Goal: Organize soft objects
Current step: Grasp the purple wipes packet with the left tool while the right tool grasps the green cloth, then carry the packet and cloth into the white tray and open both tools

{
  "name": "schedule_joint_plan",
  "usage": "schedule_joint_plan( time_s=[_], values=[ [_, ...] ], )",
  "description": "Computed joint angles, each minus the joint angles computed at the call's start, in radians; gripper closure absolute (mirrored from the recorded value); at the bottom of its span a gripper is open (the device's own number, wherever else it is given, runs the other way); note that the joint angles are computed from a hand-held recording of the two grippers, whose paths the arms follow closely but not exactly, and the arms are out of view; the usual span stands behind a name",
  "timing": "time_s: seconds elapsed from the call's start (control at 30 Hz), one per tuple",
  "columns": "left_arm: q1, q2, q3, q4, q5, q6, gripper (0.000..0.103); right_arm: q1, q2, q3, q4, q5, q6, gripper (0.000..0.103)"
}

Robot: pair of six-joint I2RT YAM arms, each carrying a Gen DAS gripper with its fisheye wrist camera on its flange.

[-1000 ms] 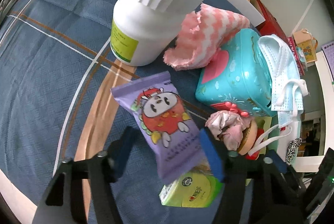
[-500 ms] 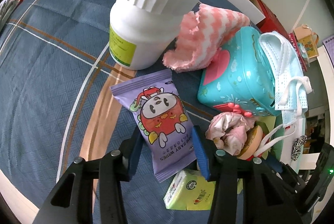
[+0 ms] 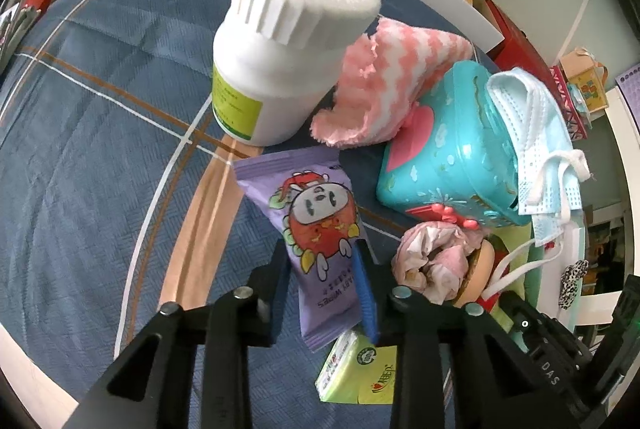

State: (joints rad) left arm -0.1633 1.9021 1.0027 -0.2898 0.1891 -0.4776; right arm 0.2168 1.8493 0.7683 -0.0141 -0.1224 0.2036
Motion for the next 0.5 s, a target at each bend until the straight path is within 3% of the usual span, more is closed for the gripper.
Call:
schedule_joint_plan(
  time_s=[0.5],
  values=[
    [0.015,-0.103,-0.090,0.068,-0.005,-0.002,0.082,0.011,-0.235,-0.121,0.050,0.035,0.039,0.098]
  ],
)
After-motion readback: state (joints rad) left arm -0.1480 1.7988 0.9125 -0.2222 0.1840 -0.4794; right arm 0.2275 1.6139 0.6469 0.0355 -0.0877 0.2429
